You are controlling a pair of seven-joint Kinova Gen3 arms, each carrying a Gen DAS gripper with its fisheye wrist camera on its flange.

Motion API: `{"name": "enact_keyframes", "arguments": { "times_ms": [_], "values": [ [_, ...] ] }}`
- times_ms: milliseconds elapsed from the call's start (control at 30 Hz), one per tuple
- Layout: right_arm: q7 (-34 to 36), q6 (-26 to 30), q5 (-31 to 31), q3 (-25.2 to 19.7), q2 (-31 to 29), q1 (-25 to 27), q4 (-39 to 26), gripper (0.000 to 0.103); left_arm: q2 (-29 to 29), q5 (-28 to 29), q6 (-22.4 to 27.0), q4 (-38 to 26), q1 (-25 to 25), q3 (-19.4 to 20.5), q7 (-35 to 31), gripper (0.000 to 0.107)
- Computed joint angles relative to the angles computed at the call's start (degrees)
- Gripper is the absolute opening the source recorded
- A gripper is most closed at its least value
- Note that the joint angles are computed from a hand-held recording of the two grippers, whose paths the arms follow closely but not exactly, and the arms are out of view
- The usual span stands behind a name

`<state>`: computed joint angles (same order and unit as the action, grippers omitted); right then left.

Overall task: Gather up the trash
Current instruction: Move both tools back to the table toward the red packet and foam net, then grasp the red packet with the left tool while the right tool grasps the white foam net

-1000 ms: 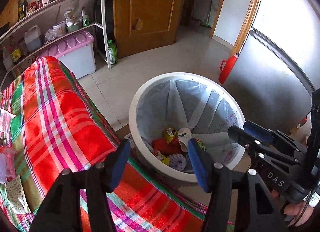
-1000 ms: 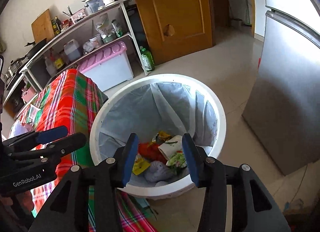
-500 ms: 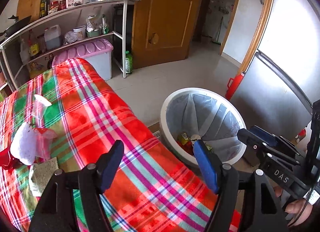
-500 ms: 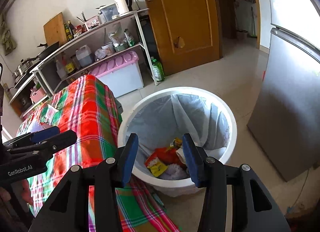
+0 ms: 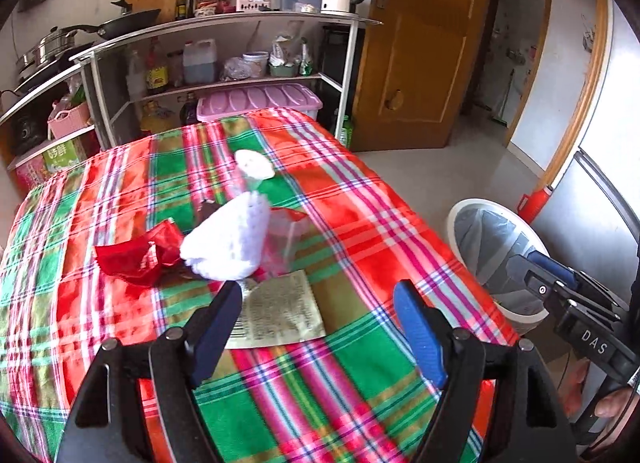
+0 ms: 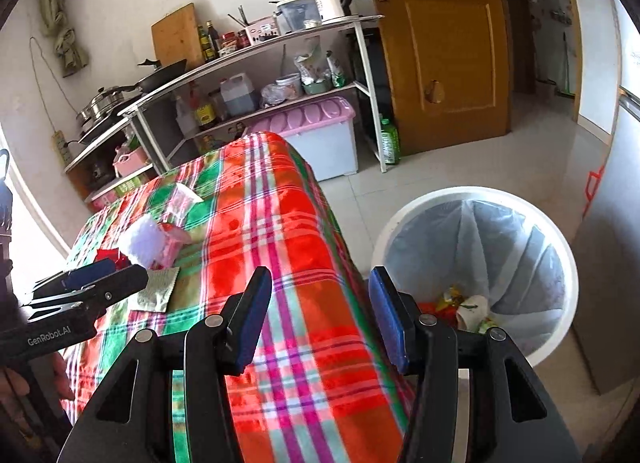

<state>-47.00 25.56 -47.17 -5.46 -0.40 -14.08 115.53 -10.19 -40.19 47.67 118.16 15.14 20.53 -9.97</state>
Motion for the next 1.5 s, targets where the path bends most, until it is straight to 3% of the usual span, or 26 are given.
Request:
{"name": "enact_keyframes", "arguments": {
  "times_ms": [300, 633, 800, 1000, 1200, 1500],
  "values": [
    [2.74, 1.18, -2.62, -3.72, 3.21, -2.94, -2.07, 0.052, -7.90, 5.07, -1.70, 6.87, -4.83, -2.61, -3.75, 0.087],
    [-0.76, 2.21, 2.83, -9.11, 9.01, -5.58, -6.25, 0.053, -12.90, 12.07, -3.13, 11.23, -10.56, -6.54, -13.39, 0.097],
    [-3.54, 4.30, 6.79, -10.36, 12.08, -6.99, -9.30, 0.055, -15.58, 16.74, -6.83, 13.56, -11.98, -11.96, -20.07, 0.097],
    [-5.00, 3.21, 7.47, -12.31, 13.39, -6.73, -10.42, 0.060, -16.27, 19.99, -8.56, 13.60, -15.30, -13.56, -26.32, 0.097],
    [-0.27, 3.38, 1.01, -15.32, 14.04, -4.16, -11.87, 0.060, -15.85, 23.35, -10.75, 13.55, -19.24, -14.43, -31.75, 0.097],
    [-4.87, 5.75, 4.00, -14.63, 16.79, -6.65, -16.52, 0.060, -13.97, 28.54, -12.88, 12.76, -24.67, -15.60, -37.93, 0.097]
  ]
}}
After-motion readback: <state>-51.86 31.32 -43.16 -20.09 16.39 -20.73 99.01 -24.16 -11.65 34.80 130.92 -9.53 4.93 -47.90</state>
